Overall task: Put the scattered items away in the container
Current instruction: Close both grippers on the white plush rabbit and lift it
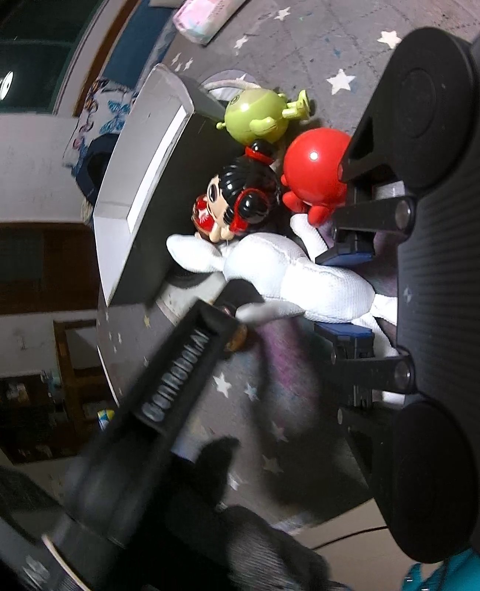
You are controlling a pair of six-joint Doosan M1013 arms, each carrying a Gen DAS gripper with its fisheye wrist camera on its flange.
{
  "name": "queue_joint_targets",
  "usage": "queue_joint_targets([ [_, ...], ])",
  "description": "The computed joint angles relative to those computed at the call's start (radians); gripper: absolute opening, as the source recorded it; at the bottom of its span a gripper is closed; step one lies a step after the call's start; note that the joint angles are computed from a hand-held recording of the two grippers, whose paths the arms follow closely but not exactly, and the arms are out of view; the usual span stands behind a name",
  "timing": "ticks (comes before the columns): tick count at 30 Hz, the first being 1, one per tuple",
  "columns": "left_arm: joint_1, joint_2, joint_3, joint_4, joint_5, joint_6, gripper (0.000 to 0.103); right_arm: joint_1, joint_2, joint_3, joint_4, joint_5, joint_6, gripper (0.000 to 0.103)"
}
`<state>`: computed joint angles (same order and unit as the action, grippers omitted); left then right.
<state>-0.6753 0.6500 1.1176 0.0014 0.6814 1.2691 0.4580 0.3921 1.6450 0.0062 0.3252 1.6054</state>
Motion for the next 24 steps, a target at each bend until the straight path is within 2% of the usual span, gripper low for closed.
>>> queue_joint_targets([
  [5, 0.016, 0.014, -0.030, -0.090, 0.031, 0.047, 0.039, -0.001, -0.010, 0.011, 0.039, 0.011, -0.090, 0.030],
  [17, 0.063, 0.086, -0.134, -0.345, 0.183, 0.112, 0.039, -0.002, -0.025, 0.033, 0.124, 0.011, -0.279, 0.030],
  [24, 0.071, 0.098, -0.136, -0.403, 0.191, 0.114, 0.039, -0.008, -0.017, 0.025, 0.130, 0.006, -0.259, 0.034],
])
